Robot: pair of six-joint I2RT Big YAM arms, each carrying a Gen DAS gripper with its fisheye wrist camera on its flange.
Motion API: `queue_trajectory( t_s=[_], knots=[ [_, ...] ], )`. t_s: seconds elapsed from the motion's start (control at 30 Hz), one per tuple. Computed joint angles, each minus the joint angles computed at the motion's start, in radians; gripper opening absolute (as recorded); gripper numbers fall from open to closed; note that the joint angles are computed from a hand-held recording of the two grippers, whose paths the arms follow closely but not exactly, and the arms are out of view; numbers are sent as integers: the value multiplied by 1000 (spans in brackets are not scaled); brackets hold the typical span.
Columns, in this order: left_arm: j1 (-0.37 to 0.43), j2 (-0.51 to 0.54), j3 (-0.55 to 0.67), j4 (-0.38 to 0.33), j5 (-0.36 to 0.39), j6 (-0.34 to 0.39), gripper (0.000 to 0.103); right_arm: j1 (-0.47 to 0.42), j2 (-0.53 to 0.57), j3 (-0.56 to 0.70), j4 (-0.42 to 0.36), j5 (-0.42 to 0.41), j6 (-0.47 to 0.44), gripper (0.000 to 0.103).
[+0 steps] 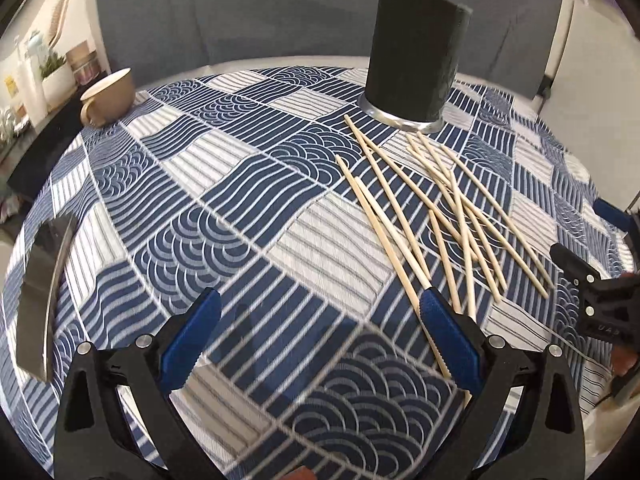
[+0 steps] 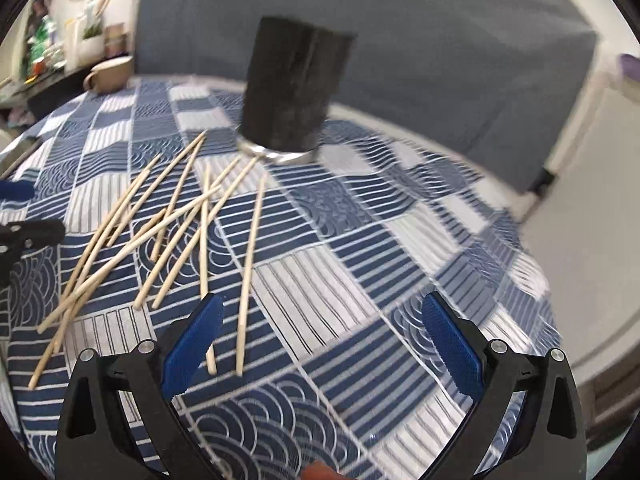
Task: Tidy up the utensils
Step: 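Move the right gripper to a wooden stick and close on it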
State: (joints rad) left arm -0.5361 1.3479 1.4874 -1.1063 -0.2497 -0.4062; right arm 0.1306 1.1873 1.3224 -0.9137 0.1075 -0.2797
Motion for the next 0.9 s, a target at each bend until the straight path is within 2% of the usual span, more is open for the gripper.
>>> queue_trajectory(
  t_s=[0.07, 0.17, 0.27, 0.37, 0.47, 0.57, 0.63, 0.7, 0.77, 0.83, 0.9],
  knots=[
    [16, 32, 37, -21, 67, 23, 97, -17, 65, 68, -71, -44, -28, 95],
    [19, 77, 84, -63, 63, 43, 97, -21, 127, 130, -117, -46, -42, 95],
    [31, 108, 115, -99, 76, 39, 97, -18, 183, 182, -136, -34, -29, 95],
    [35, 126, 129, -118, 42, 34, 97, -8, 219, 211, -129, -8, -14, 95],
    [49, 127, 127, -115, 83, 23, 98, -8, 257, 241, -147, -6, 5, 95],
    [50, 141, 145, -128, 72, 12, 98, -12, 271, 244, -144, -22, 21, 95],
    [35, 162, 166, -152, 32, 19, 99, -13, 275, 247, -144, -27, 25, 95],
    [22, 157, 153, -126, -1, 31, 99, -15, 278, 247, -145, -41, 29, 95],
    [33, 153, 145, -112, 24, 35, 99, -25, 290, 264, -168, -68, 26, 95],
    [39, 144, 133, -94, 35, 66, 99, -43, 317, 301, -214, -111, 40, 95],
    [46, 130, 111, -62, 50, 105, 99, -69, 359, 359, -295, -178, 71, 97]
  ],
)
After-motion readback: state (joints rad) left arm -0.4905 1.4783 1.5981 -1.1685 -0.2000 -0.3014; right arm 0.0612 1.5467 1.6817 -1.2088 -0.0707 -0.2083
